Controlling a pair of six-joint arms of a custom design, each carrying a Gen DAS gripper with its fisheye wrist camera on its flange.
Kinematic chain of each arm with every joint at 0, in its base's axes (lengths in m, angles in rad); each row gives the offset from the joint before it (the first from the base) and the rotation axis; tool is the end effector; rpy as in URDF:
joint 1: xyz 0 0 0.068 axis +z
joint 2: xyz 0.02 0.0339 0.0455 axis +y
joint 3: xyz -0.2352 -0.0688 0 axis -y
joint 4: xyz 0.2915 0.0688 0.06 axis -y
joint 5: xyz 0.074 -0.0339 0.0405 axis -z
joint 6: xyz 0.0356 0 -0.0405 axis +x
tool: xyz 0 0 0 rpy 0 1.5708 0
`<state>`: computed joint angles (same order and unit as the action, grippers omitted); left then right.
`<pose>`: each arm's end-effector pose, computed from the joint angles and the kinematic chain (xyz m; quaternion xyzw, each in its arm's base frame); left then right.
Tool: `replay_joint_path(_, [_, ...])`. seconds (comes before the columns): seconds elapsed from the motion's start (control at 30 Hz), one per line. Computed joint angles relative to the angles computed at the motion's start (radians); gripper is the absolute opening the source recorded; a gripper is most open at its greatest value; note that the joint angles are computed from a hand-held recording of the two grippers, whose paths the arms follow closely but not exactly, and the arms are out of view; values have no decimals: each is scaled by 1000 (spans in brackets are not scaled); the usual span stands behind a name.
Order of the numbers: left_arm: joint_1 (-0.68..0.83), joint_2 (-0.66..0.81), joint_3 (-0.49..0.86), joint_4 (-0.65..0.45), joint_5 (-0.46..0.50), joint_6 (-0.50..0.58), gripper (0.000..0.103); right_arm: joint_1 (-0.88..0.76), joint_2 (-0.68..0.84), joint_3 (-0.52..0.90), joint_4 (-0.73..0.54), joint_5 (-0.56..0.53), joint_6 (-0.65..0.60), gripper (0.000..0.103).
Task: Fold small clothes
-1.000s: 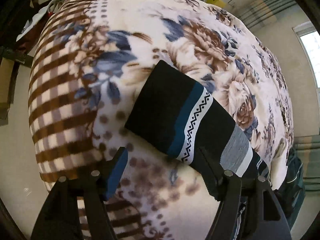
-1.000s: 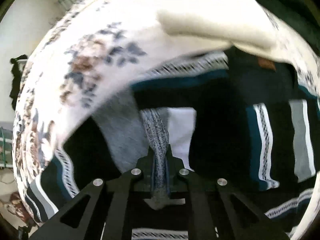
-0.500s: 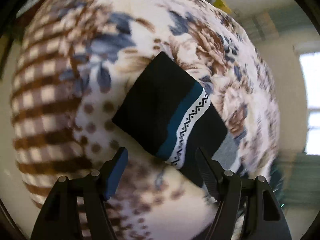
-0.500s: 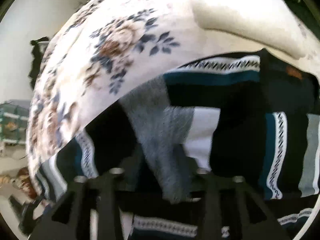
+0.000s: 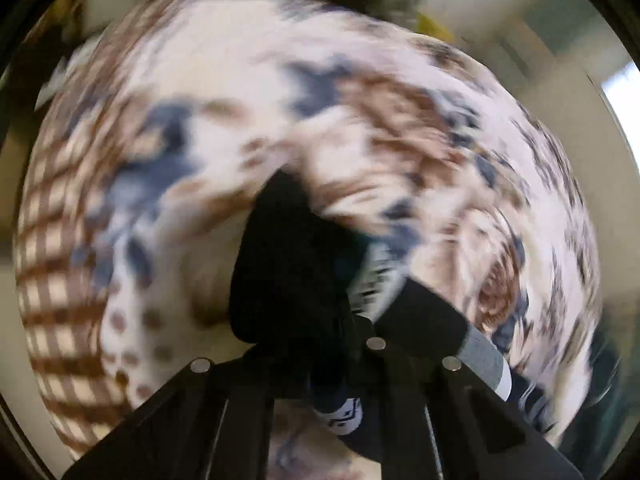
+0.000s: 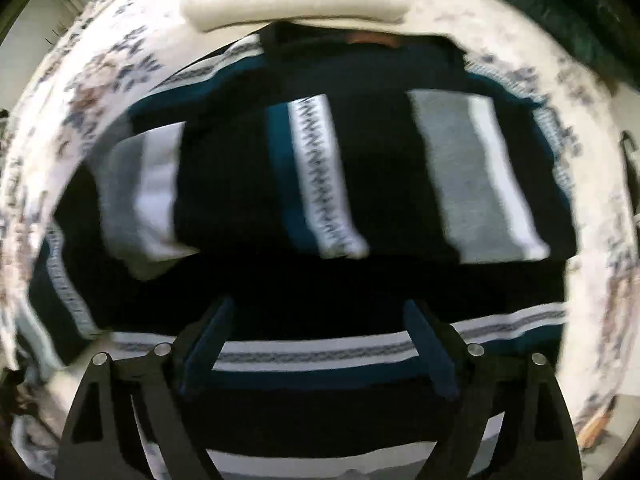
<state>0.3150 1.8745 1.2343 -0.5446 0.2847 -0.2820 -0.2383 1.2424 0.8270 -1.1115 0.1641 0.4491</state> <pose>0.3841 0.1146 0.1117 -0.2597 0.9365 -0.1361 0.1921 0.2317 -0.0623 0.1644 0.3375 0.9375 -0.0792 0.0304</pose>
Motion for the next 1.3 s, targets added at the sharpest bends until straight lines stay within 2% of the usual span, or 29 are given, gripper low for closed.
replay_joint_path(0.13, [-86,-63,39,-21,-39,97,7,-21,29,7,24,76,-40,95])
replay_joint_path(0.27, [-204,-159,74,-61,-65,167,7,-91,81,32,72,68,-88,95])
replay_joint_path(0.4, [-400,-164,168,-129,-101,195,7,-200,84,46,112,-4,-150,95])
replay_joint_path(0.57, [-756,-146,239,-168,-131,171,7,-424,46,16,127,-141,-282,95])
replay_joint_path(0.7, [-1028,-19,366,-186,-135,89,7,-651,47,14,114,-212,-434,95])
replay_joint_path(0.8, [-1186,150,544,-233,-121,24,9,-818,91,51,97,-240,-551,95])
replay_joint_path(0.9, [-1295,294,721,-312,-174,-26,12,-1010,195,148,54,-275,-682,95])
replay_joint_path(0.97, [-1341,345,783,-361,-266,-31,21,-1113,269,229,15,-291,-757,95])
replay_joint_path(1.03, [-1356,308,717,-347,-312,-35,61,-1186,340,313,-37,-329,-806,95])
replay_joint_path(1.1, [-1355,241,599,-319,-374,-55,77,-1242,419,413,-111,-379,-837,95])
replay_joint_path(1.2, [-1346,74,327,-245,-473,-74,77,-1266,487,509,-203,-469,-862,95])
replay_joint_path(1.3, [-1316,-57,100,-249,-541,-69,77,-1226,551,581,-292,-589,-864,95])
